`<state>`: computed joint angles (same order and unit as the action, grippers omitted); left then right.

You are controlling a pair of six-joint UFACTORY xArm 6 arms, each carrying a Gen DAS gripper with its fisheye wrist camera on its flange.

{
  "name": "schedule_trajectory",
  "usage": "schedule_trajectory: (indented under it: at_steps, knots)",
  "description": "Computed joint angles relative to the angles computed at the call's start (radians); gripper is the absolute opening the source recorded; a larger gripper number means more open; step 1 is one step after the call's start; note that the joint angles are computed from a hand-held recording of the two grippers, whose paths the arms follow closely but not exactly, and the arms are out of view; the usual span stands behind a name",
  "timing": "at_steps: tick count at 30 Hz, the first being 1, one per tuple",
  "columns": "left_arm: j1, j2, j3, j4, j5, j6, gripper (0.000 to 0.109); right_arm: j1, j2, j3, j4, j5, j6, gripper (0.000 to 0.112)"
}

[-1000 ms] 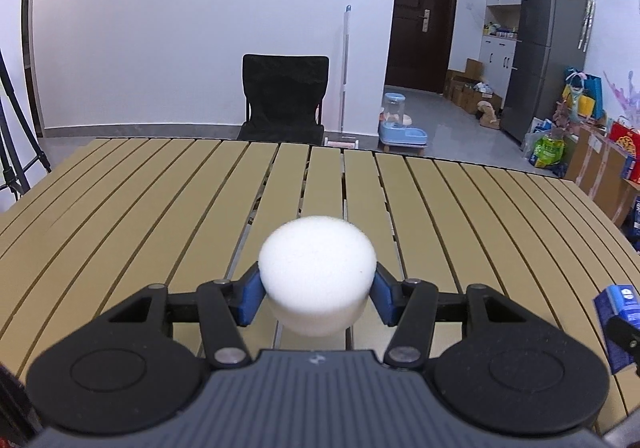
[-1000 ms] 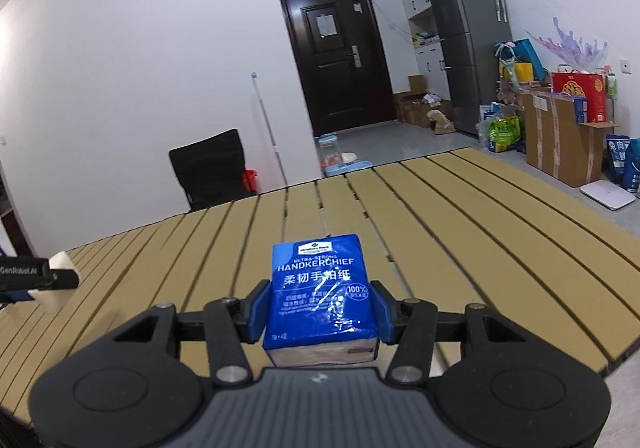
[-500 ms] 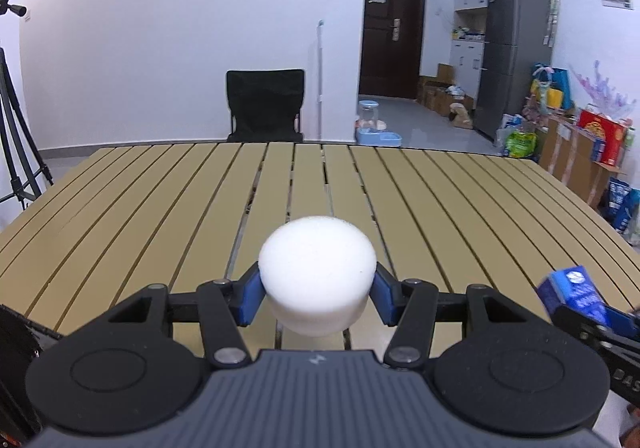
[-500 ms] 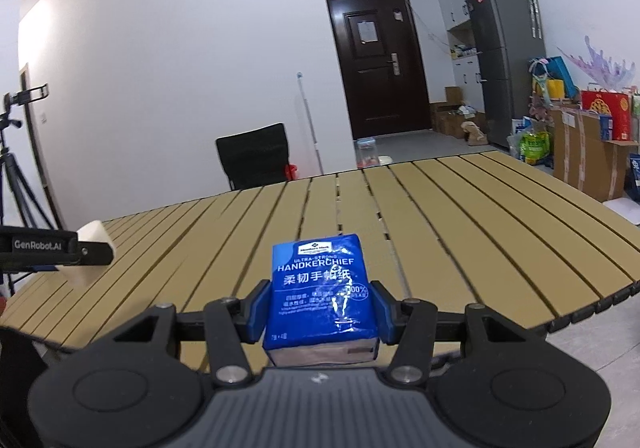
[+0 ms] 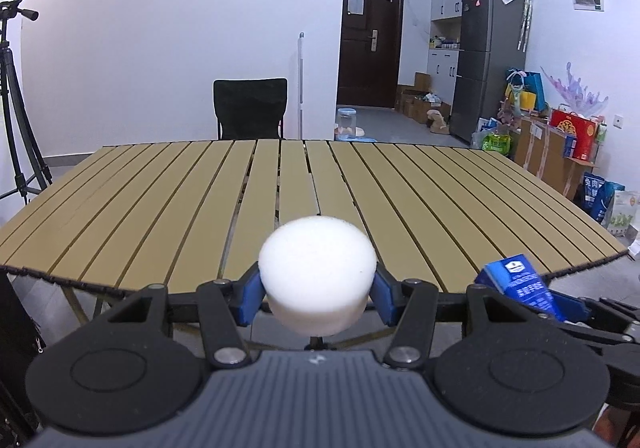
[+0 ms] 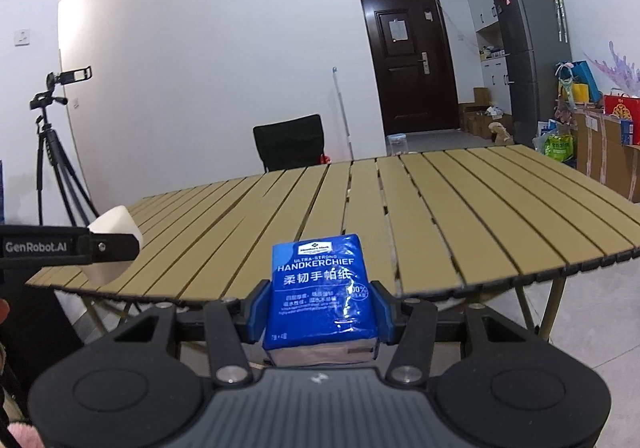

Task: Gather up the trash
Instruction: 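Carry the foam cylinder and tissue pack down toward the black bin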

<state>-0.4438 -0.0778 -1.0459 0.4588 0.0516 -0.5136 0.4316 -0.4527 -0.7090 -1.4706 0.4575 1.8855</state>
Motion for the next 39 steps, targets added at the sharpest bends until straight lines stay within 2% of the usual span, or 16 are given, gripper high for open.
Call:
schedule_trajectory:
  at_steps: [3, 10, 12, 17, 25, 30, 39]
  knots:
    - [0.0, -0.041, 0.056, -0.052, -0.012, 0.053, 0.055, 0.037, -0.021, 0.029, 0.018, 0.022, -0.006, 0.051]
    - [0.002, -0.123, 0.18, -0.088, -0.038, 0.107, 0.055, 0.111, -0.07, 0.1, 0.084, 0.069, -0.034, 0.051]
    - [0.005, -0.141, 0.214, -0.065, -0.043, 0.094, 0.055, 0.133, -0.079, 0.116, 0.106, 0.08, -0.039, 0.051]
    - [0.001, -0.166, 0.282, -0.123, -0.051, 0.147, 0.055, 0.18, -0.101, 0.155, 0.165, 0.101, -0.062, 0.051]
    - [-0.024, -0.197, 0.37, -0.221, -0.033, 0.228, 0.055, 0.213, -0.093, 0.178, 0.226, 0.104, -0.113, 0.051]
    - [-0.035, -0.197, 0.399, -0.218, -0.014, 0.234, 0.055, 0.228, -0.072, 0.191, 0.265, 0.098, -0.14, 0.051]
    - [-0.067, -0.153, 0.429, -0.304, 0.028, 0.286, 0.055, 0.216, -0.018, 0.218, 0.353, 0.048, -0.197, 0.051]
